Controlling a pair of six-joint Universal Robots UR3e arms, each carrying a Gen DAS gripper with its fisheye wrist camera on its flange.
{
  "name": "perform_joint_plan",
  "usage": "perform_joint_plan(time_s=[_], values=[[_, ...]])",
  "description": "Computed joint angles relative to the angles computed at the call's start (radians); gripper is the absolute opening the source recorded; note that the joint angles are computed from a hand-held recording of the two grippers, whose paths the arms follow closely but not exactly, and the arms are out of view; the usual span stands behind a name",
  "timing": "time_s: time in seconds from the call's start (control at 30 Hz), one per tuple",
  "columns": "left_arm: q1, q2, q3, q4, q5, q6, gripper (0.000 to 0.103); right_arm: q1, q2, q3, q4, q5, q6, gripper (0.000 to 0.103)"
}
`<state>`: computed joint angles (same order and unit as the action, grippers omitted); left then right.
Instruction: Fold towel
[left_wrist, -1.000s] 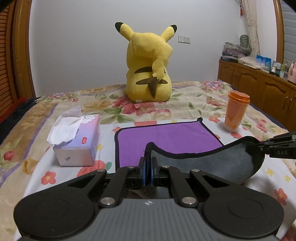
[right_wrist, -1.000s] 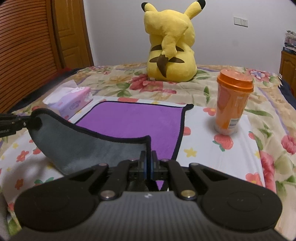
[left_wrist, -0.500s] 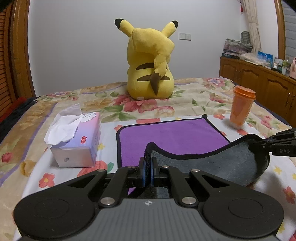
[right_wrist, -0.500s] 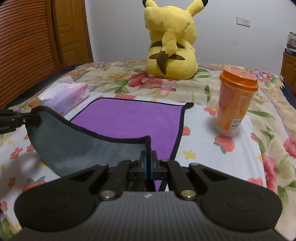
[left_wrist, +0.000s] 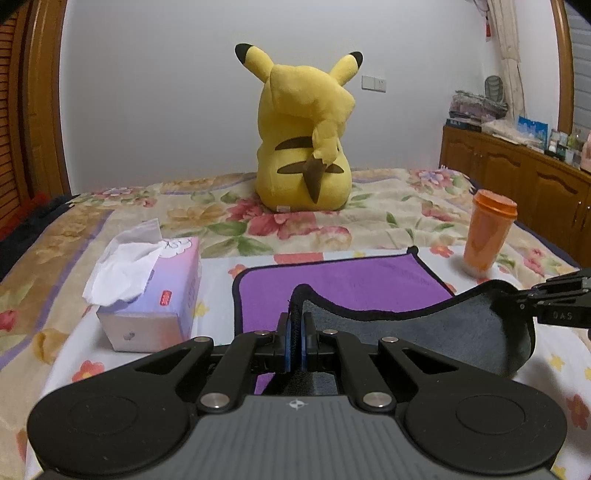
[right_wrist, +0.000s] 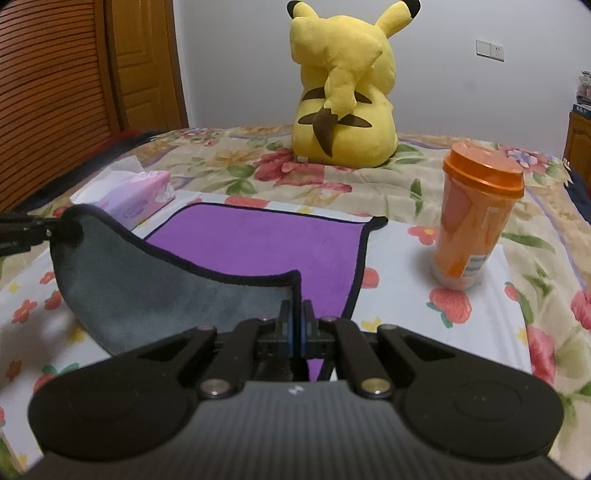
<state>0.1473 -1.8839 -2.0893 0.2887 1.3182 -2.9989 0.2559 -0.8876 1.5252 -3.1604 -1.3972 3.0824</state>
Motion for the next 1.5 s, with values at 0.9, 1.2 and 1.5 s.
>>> perform_joint_plan(time_s=[0.9, 1.2, 1.5], values=[[-0.020, -0.142, 0.180, 0.021, 0.040, -0.032, 0.008, -0.009, 0.125, -0.203, -0.003, -0.005, -0.036, 0.004], [-0.016, -0.219, 0.286, 0.009, 0.040, -0.045, 0.008, -0.017, 0.210, -0.343, 0.039, -0.012, -0.062, 0.004], [-0.015, -0.291, 0.423, -0.046, 0.038, -0.047, 0.008, -0.018, 0.274, -0.474, 0.061, -0.011, -0.073, 0.004]])
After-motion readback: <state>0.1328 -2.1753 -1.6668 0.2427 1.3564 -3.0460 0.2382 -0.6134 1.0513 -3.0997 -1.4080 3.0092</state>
